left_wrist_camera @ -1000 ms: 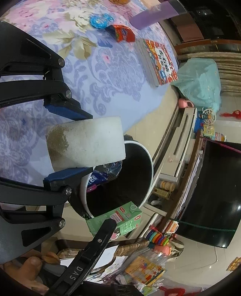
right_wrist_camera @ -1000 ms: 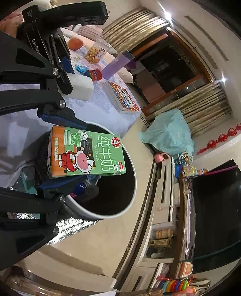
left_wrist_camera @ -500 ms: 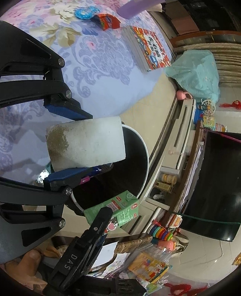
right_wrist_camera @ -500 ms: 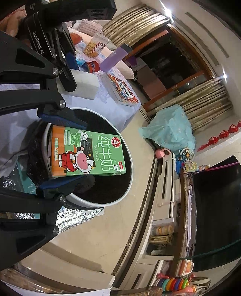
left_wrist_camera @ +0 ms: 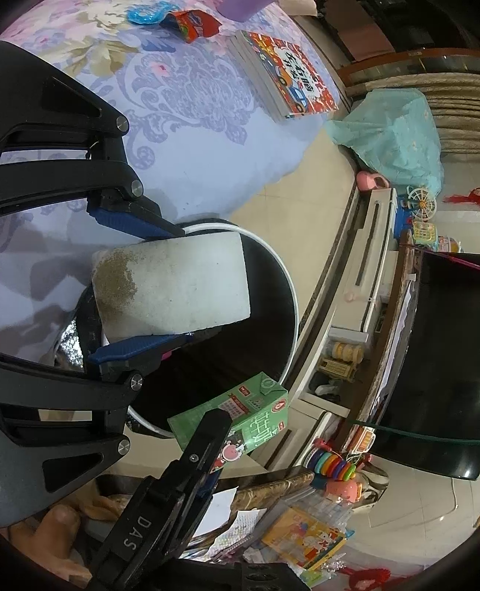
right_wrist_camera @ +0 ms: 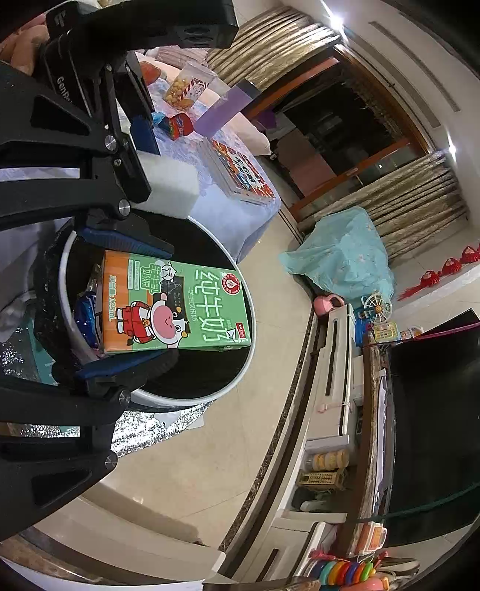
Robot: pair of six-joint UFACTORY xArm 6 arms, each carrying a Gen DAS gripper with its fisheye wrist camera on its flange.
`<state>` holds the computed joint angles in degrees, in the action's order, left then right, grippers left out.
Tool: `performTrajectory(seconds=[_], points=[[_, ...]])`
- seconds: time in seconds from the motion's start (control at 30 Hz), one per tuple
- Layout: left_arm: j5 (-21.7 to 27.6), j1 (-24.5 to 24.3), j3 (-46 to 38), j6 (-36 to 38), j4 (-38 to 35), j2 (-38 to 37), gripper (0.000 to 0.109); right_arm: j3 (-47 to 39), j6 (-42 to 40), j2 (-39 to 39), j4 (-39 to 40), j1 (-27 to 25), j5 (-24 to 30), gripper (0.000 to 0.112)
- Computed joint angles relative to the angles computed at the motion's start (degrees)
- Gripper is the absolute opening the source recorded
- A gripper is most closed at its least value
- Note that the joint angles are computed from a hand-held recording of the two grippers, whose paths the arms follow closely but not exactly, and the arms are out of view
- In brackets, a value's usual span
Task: Collect trash
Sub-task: 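Lower the foam block and milk carton into the bin and open both tools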
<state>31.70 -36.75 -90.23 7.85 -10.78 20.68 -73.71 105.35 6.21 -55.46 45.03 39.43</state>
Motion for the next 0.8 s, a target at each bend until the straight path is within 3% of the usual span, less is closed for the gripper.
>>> performTrajectory(seconds=[0.6, 0.8], points=[[3.9, 0.1, -5.9, 0.4, -0.2, 4.2, 0.053, 0.7, -2.9, 0.2, 3.2, -2.5, -3.3, 0.052], [3.6, -0.1, -5.2, 1.4, -1.3, 3.8, 0.067, 2.0, -1.1, -0.7, 2.7, -3.2, -4.6, 0.052]])
